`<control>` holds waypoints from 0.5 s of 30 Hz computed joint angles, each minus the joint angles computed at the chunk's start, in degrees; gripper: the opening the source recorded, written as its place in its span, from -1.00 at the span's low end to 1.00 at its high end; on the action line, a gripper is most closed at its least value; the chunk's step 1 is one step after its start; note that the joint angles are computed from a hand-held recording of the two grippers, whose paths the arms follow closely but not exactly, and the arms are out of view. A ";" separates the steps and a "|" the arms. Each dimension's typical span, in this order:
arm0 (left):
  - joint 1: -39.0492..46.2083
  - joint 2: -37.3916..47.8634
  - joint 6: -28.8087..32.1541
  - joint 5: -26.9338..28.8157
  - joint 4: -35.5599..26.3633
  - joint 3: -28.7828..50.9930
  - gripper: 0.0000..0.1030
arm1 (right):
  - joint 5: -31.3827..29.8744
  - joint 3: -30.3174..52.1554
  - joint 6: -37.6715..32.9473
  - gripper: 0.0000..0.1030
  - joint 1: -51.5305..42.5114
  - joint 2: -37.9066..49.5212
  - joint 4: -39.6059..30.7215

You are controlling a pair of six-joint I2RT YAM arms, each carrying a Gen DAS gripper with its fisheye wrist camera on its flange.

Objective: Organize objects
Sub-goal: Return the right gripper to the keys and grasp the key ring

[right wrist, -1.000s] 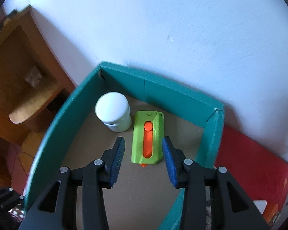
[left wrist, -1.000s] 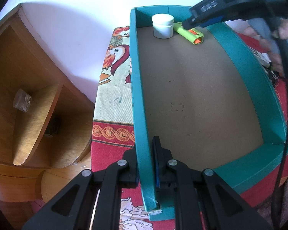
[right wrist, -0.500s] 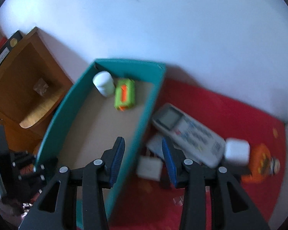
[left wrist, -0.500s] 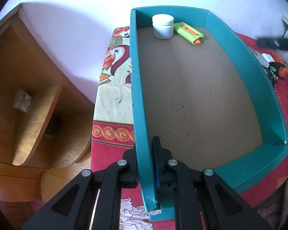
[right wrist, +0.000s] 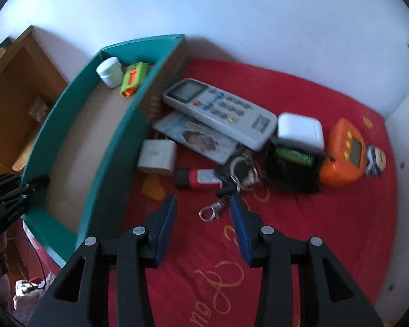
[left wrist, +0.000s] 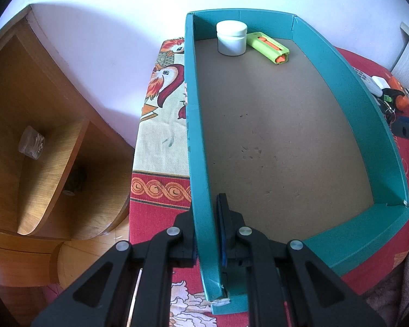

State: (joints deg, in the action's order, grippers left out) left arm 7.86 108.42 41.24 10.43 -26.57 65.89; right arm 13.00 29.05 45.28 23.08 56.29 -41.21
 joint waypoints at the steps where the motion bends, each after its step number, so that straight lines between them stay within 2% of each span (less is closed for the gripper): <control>1: 0.00 0.00 0.00 0.00 0.00 0.00 -0.82 | 0.13 -0.55 0.75 -0.19 -0.10 -0.23 0.03; 8: 0.09 -0.10 -0.33 -0.27 0.30 -0.26 -0.82 | 2.23 -1.66 1.46 -0.19 -2.14 2.00 2.42; 15: 0.13 -0.18 -0.29 -0.26 0.40 -0.42 -0.82 | -0.20 -3.67 2.59 -0.19 -7.13 0.52 6.19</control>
